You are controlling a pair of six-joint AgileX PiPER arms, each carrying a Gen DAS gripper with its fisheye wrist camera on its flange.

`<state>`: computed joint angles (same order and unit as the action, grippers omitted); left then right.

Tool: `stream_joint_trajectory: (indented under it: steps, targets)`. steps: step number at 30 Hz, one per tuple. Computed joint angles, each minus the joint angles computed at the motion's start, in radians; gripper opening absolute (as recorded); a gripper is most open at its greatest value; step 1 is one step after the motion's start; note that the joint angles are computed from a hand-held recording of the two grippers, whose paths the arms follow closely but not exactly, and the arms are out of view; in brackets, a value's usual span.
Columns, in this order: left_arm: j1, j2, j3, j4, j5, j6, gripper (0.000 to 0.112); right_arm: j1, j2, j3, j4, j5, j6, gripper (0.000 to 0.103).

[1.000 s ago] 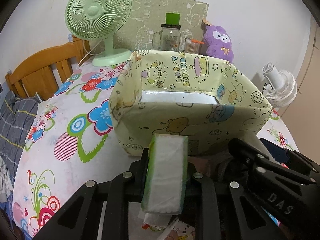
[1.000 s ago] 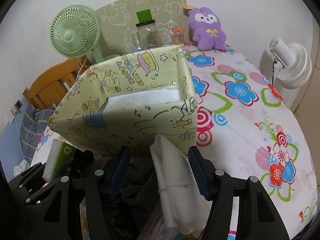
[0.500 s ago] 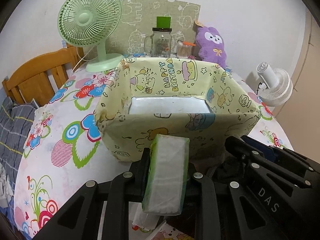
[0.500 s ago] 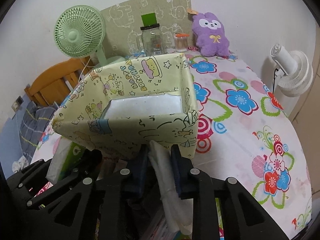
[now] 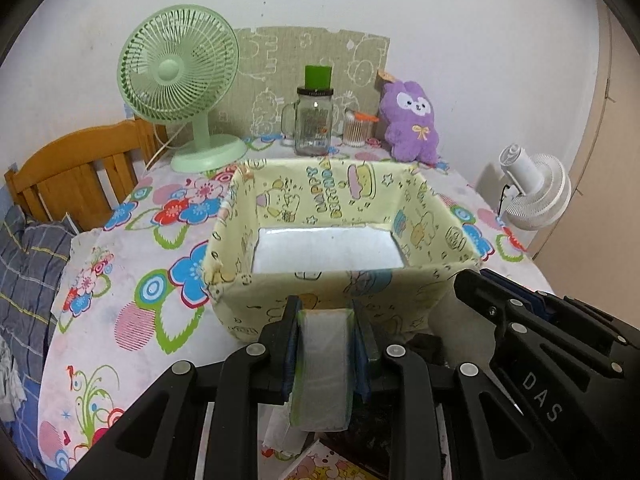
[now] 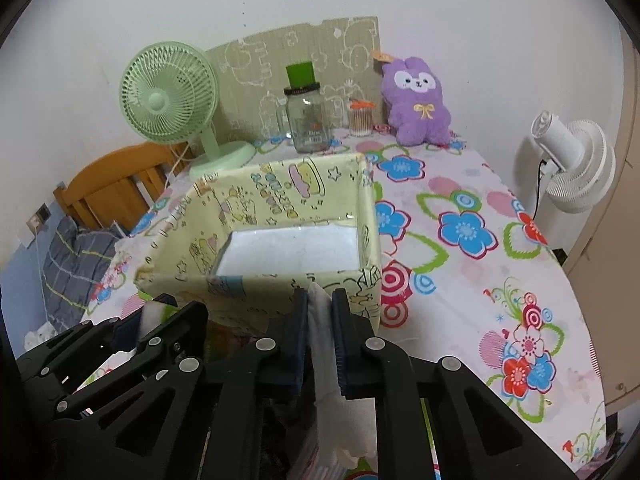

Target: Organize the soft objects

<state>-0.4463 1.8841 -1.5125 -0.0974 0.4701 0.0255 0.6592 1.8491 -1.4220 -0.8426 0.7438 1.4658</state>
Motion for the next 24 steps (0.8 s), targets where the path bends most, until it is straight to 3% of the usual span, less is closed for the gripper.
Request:
stream_joint_trajectory:
  steps: [18, 24]
  targets:
    - [0.001, -0.105, 0.063, -0.011, -0.043, 0.003, 0.017, 0.074, -0.067, -0.006, -0.112, 0.095, 0.073, 0.013]
    - [0.008, -0.081, 0.061, -0.028, -0.024, 0.01, 0.037, 0.076, -0.055, 0.004, -0.101, 0.085, 0.081, 0.013]
